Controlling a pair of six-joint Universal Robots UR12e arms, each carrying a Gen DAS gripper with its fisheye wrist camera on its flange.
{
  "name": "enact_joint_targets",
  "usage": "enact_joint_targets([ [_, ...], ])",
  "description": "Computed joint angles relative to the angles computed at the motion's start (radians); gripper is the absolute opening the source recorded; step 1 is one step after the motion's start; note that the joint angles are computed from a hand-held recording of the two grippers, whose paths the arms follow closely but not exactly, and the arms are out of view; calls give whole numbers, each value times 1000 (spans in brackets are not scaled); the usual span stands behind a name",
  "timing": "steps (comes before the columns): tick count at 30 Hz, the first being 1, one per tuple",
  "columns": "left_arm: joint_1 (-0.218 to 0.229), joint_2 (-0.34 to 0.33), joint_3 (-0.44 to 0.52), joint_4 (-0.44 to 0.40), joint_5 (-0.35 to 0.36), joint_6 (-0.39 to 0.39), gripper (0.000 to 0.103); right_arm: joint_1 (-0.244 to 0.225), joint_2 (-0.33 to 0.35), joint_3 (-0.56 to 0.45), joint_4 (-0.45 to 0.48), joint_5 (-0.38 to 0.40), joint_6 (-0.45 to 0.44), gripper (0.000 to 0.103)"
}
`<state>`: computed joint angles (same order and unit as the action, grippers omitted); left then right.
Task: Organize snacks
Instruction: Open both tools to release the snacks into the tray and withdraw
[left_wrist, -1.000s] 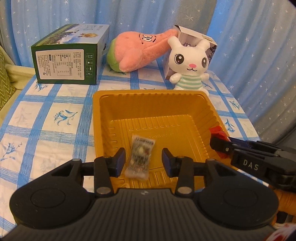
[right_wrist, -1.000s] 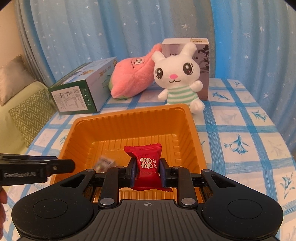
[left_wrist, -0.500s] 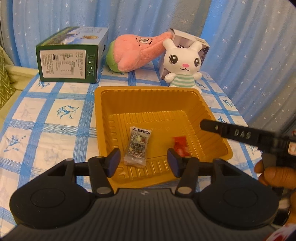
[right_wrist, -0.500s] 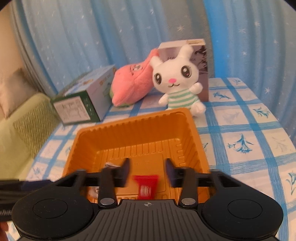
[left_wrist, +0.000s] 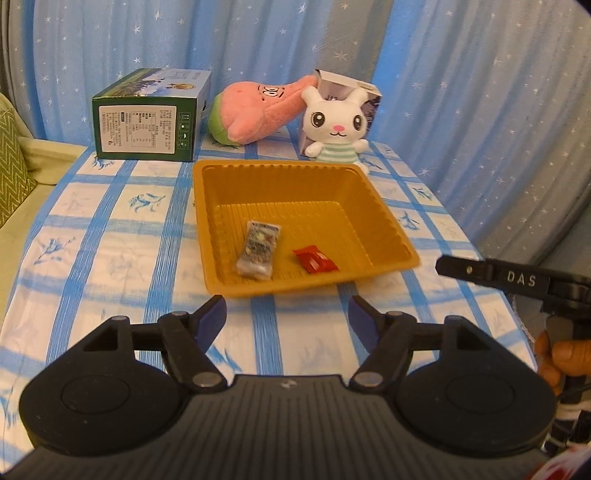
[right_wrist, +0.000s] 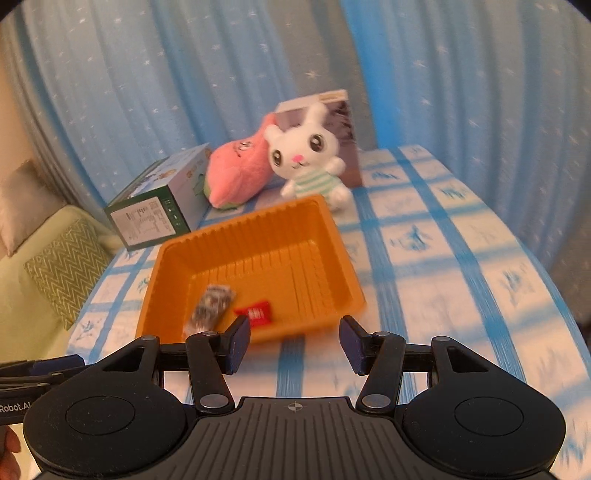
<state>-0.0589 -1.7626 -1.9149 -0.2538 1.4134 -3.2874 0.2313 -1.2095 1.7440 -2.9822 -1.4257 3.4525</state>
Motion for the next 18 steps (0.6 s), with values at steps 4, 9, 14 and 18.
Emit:
enact_joint_targets([
  [4, -7, 51, -50, 2, -5, -14, 71, 11, -65, 79, -8, -22, 4, 54],
  [9, -17, 111, -106, 3, 2, -27, 72, 23, -141, 172, -28, -43, 12, 54],
  [14, -33, 163, -146, -6, 33, -29, 72, 31, -203, 253, -52, -47, 22, 54],
  [18, -46, 196, -170, 0, 57, -41, 72, 31, -245, 304, -65, -37, 28, 54],
])
